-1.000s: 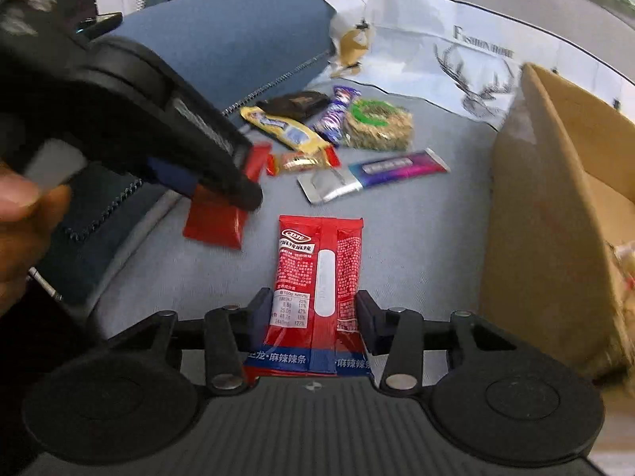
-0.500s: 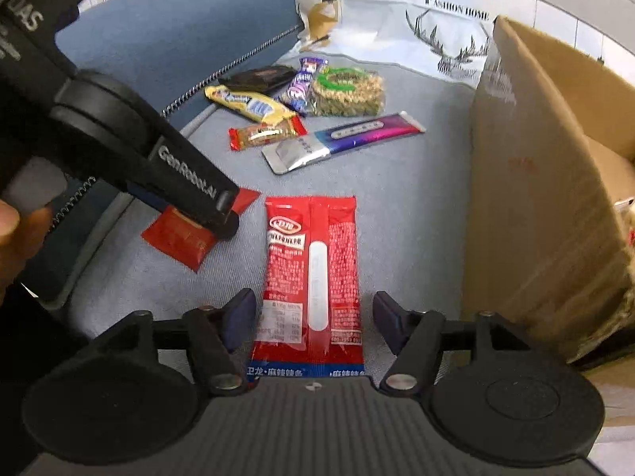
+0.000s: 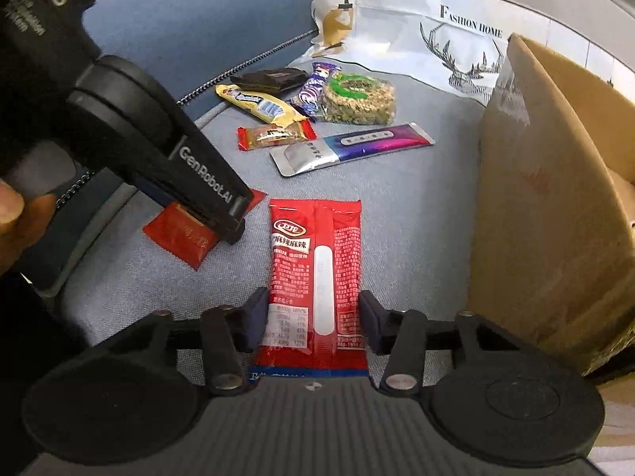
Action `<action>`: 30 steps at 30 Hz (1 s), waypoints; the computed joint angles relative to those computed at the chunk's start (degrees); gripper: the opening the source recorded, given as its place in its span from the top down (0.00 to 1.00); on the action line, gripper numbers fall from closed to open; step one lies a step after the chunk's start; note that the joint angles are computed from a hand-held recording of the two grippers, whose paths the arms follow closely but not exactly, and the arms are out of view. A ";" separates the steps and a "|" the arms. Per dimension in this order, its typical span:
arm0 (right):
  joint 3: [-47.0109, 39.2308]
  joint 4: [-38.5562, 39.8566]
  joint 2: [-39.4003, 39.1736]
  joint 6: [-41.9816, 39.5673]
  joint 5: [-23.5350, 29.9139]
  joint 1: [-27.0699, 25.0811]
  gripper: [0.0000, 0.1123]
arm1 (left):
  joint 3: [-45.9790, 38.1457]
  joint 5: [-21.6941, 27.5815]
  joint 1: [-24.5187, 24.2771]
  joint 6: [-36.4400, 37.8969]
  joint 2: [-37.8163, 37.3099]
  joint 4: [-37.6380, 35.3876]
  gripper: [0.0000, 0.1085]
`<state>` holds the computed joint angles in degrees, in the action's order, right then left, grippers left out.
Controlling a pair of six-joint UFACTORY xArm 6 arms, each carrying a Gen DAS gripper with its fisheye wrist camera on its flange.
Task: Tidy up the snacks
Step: 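Lift the red packet with left gripper while right lifts the spicy-strip pack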
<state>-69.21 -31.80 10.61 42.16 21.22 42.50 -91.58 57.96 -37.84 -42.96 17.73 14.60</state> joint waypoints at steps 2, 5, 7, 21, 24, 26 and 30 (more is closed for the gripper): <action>0.11 -3.01 -0.39 2.80 -0.12 -0.16 0.57 | 0.04 -0.01 0.03 -0.28 -0.05 0.32 0.50; 0.28 -4.73 -0.80 5.30 -0.13 -0.57 0.57 | 0.33 0.07 -0.17 -2.78 -0.35 2.51 0.55; 0.20 -2.29 -0.59 3.91 0.58 -0.55 0.57 | 0.12 0.19 -0.16 -2.57 -0.21 2.34 0.55; -0.72 -0.13 0.31 2.37 1.91 -0.40 0.52 | -1.08 0.90 -0.41 -0.39 0.90 1.52 0.52; -0.65 -0.38 0.29 2.51 1.86 -0.43 0.52 | -0.97 0.87 -0.40 -0.36 0.81 1.52 0.52; -0.68 -0.47 0.34 2.55 1.83 -0.43 0.52 | -0.95 0.85 -0.41 -0.36 0.80 1.51 0.52; -0.56 -0.83 0.28 2.68 1.73 -0.44 0.53 | -0.85 0.70 -0.34 -0.26 0.79 1.44 0.52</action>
